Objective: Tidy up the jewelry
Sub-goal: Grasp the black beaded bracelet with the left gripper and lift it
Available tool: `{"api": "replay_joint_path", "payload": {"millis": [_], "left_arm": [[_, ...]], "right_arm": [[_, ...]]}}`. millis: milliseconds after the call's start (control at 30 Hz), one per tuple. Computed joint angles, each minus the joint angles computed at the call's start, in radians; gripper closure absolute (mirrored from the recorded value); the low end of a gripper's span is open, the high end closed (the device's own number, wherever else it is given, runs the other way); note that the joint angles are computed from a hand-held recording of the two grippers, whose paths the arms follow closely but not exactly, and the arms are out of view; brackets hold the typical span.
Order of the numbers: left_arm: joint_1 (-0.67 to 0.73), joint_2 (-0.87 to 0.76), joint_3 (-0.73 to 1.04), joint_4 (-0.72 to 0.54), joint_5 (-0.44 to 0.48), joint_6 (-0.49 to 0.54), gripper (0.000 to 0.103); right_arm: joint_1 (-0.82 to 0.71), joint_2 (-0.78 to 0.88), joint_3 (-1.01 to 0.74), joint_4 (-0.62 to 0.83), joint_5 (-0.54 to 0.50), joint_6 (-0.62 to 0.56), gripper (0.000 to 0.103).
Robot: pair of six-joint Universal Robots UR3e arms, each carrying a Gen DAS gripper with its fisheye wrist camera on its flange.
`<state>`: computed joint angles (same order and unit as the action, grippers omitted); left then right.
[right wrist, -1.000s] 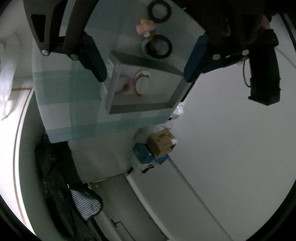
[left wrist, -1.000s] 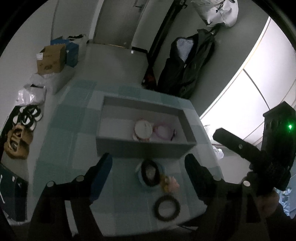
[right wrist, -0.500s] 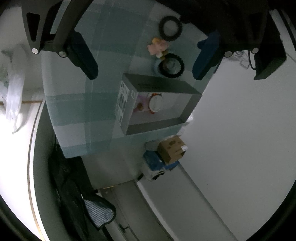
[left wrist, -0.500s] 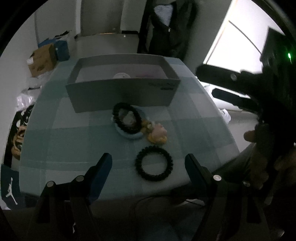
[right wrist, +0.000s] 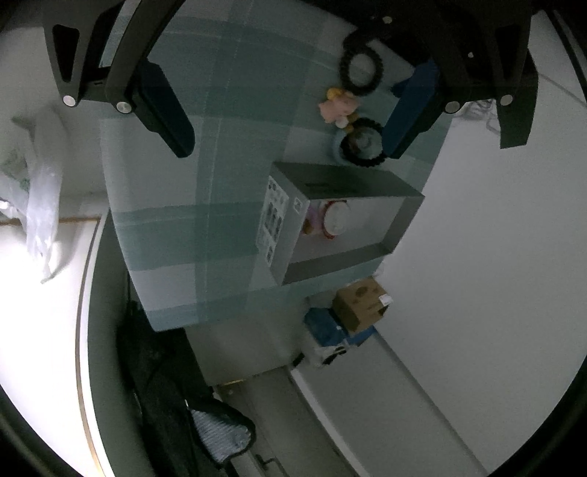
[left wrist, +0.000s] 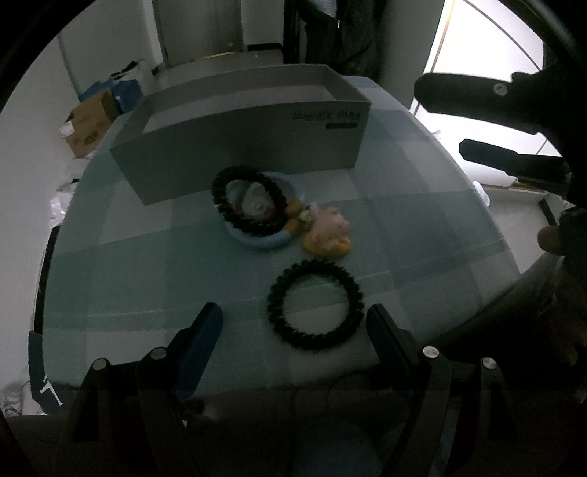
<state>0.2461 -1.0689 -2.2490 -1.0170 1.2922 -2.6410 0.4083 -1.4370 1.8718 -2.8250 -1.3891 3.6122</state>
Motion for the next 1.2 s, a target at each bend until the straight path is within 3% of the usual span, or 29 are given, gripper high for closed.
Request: {"api": "replay_joint_path", "payload": {"millis": [200,267,400,533,700,900,1200], "left_arm": [[-0.039,-0.053,0.01,0.062,0.033,-0.032,0.026],[-0.035,-0.035,0.002,0.054,0.022,-0.017,0.032],[-0.03,-0.004,0.008,0.008,-0.011,0.043,0.059],[-0.01,0.006,0.024,-0.043,-0.045,0.056,0.063],[0.107,0.011,0.068,-0.196,-0.159,0.111,0.065],[0.316,0.07,0.102,-0.43,-0.296,0.266,0.065],[0.602,0.129,0.237,-0.818,-0.464,0.501,0.065]], "right_arm": [[-0.003,-0.017,0.007,0.011,-0.004,-0.007,0.0],[-0.005,-0.025,0.015,0.012,-0.007,-0.007,0.0],[-0.009,-0.027,0.016,0.016,-0.008,-0.002,0.0],[-0.005,-0.02,0.01,0.02,-0.009,0.001,0.0],[-0.012,-0.024,0.021,0.023,0.025,-0.011,0.0],[0.007,-0.024,0.038,0.027,0.008,-0.012,0.001],[0.075,0.043,-0.015,0.045,0.02,-0.07,0.015]]}}
